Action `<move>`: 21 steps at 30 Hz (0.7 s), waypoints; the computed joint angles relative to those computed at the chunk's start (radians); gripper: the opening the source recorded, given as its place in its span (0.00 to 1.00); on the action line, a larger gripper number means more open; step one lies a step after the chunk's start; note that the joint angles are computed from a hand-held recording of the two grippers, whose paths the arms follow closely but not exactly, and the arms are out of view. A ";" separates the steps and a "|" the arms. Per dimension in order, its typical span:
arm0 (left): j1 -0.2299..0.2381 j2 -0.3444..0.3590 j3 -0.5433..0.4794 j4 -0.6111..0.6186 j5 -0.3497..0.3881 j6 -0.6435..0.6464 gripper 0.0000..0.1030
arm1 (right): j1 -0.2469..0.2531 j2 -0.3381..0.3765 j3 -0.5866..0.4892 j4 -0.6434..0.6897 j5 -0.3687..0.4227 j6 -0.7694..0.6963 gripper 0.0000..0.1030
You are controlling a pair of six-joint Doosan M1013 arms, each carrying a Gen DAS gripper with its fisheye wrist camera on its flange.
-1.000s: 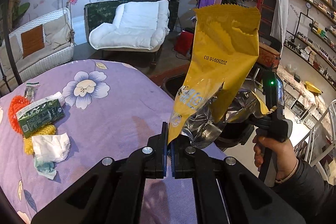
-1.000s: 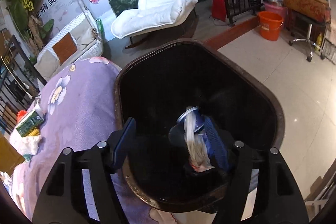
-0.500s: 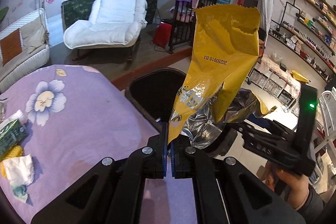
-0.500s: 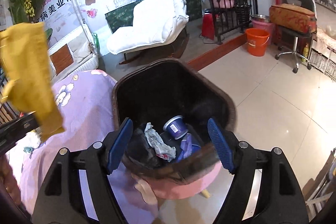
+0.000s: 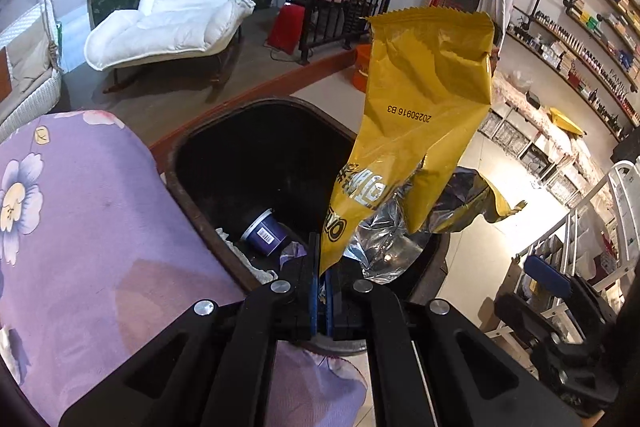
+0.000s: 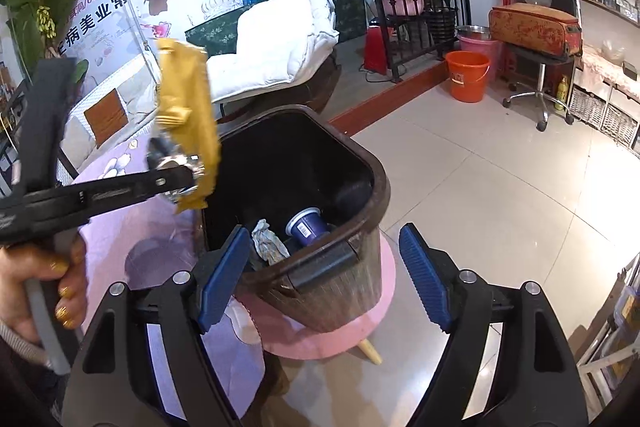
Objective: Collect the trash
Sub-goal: 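Lower the yellow snack bag into the bin and open the left gripper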
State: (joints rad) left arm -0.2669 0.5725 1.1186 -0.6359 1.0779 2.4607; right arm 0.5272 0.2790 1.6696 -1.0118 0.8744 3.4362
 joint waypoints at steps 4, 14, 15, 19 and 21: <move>-0.019 0.011 -0.013 0.049 0.005 -0.032 0.04 | 0.004 -0.006 0.009 -0.003 0.002 0.022 0.76; -0.013 -0.010 0.020 0.034 -0.060 -0.016 0.74 | 0.010 -0.005 0.008 0.004 0.033 0.043 0.84; -0.008 -0.016 0.027 0.030 -0.067 -0.015 0.75 | 0.011 -0.005 0.008 0.004 0.036 0.043 0.85; 0.018 -0.045 0.068 -0.017 -0.107 0.025 0.79 | 0.010 -0.003 0.001 -0.001 0.040 0.036 0.86; 0.029 -0.064 0.093 -0.037 -0.138 0.048 0.81 | 0.010 0.001 -0.007 -0.001 0.034 0.027 0.87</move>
